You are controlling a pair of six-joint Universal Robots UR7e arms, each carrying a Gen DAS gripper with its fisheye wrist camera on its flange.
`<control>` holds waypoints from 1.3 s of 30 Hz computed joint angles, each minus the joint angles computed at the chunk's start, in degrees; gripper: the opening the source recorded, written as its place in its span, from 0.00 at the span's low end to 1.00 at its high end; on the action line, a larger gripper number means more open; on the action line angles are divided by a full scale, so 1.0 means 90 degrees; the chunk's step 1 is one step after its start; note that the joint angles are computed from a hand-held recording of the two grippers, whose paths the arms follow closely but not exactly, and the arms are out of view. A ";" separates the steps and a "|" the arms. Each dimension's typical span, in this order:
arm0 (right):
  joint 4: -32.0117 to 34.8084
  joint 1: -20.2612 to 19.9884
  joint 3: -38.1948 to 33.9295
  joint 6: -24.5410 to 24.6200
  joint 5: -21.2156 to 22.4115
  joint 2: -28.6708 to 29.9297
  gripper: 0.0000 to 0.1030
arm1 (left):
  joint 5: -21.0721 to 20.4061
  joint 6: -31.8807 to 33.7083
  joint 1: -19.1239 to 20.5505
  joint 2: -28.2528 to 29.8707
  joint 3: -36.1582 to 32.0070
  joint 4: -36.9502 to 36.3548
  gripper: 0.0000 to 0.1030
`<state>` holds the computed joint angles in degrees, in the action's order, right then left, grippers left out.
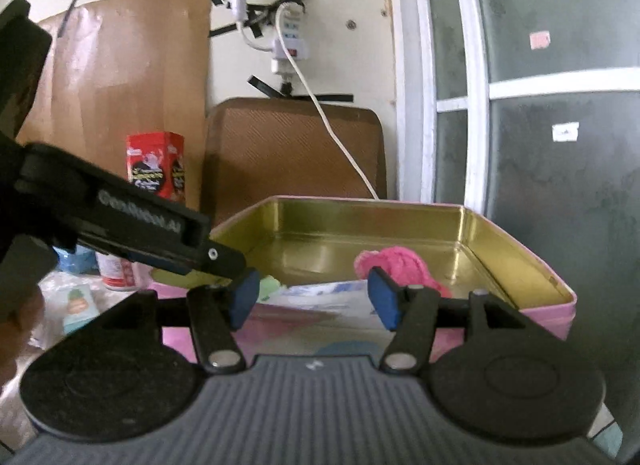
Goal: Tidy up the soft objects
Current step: 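Lower the printed packet into the pink tin and release it, then grasp the light blue plastic case with the right tool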
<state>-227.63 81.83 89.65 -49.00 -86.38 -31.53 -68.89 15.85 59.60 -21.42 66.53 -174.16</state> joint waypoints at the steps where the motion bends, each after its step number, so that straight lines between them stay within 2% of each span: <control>1: -0.0036 0.0006 0.0038 0.0037 0.0078 0.0005 0.61 | -0.0108 0.0010 0.0023 -0.0181 0.0303 -0.0217 0.52; 6: -0.0016 0.0092 0.0418 0.0051 0.0550 -0.0067 0.60 | -0.0466 0.0202 0.0191 -0.1078 0.1721 -0.1276 0.55; 10: 0.0816 0.0286 0.0585 -0.0193 0.0868 -0.0146 0.59 | -0.0200 0.0209 0.0403 -0.1740 0.2687 -0.2030 0.56; 11: 0.1073 0.0348 0.0600 -0.0232 0.0893 -0.0151 0.59 | -0.0024 0.0177 0.0469 -0.1895 0.2897 -0.2216 0.56; 15: 0.2988 0.0698 0.0320 -0.0013 0.0823 -0.0146 0.60 | 0.1054 0.0058 0.0774 -0.2398 0.3562 -0.3129 0.56; 18: 0.4253 0.1026 -0.0181 0.0161 0.0757 0.0116 0.59 | 0.2217 0.0231 0.1003 -0.2509 0.3711 -0.3991 0.56; 20: 0.4609 0.1276 -0.0526 -0.0049 0.0648 0.0437 0.59 | 0.2900 0.0234 0.1158 -0.2539 0.3644 -0.4280 0.56; 21: 0.4641 0.1400 -0.0672 -0.0189 0.0538 0.0616 0.59 | 0.3066 0.0144 0.1241 -0.2591 0.3628 -0.4272 0.56; 22: 0.4693 0.1521 -0.0851 -0.0257 0.0401 0.0802 0.59 | 0.3105 -0.0087 0.1311 -0.2683 0.3682 -0.4180 0.55; 24: 0.4938 0.1669 -0.1124 -0.0094 0.0315 0.1016 0.59 | 0.2699 -0.0588 0.1456 -0.2919 0.3919 -0.4016 0.55; 26: 0.5035 0.1711 -0.1218 0.0047 0.0315 0.1097 0.59 | 0.2433 -0.0632 0.1498 -0.2975 0.4003 -0.4023 0.55; 29: 0.4803 0.1809 -0.1388 -0.0150 0.0021 0.1237 0.59 | 0.2313 -0.0591 0.1495 -0.2980 0.3991 -0.3883 0.55; 32: 0.4714 0.1944 -0.2221 -0.0630 -0.0437 0.1593 0.61 | 0.2493 -0.0409 0.1413 -0.2925 0.3973 -0.3814 0.55; 33: 0.4983 0.2020 -0.2784 -0.0892 -0.0758 0.1819 0.61 | 0.2539 -0.0344 0.1391 -0.2900 0.3956 -0.3793 0.55; 35: 0.5898 0.2129 -0.4067 -0.1228 -0.1414 0.2342 0.62 | 0.2610 -0.0224 0.1375 -0.2860 0.3948 -0.3814 0.55; 37: 0.7025 0.2178 -0.5401 -0.1159 -0.1903 0.2877 0.64 | 0.2621 -0.0146 0.1380 -0.2838 0.3917 -0.3787 0.55; 39: 0.8357 0.2161 -0.6734 -0.0859 -0.2077 0.3413 0.69 | 0.2630 -0.0087 0.1386 -0.2820 0.3887 -0.3765 0.55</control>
<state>-152.41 101.28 29.04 -56.74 -105.07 -0.81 -45.22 15.07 72.07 -46.81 101.51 -208.04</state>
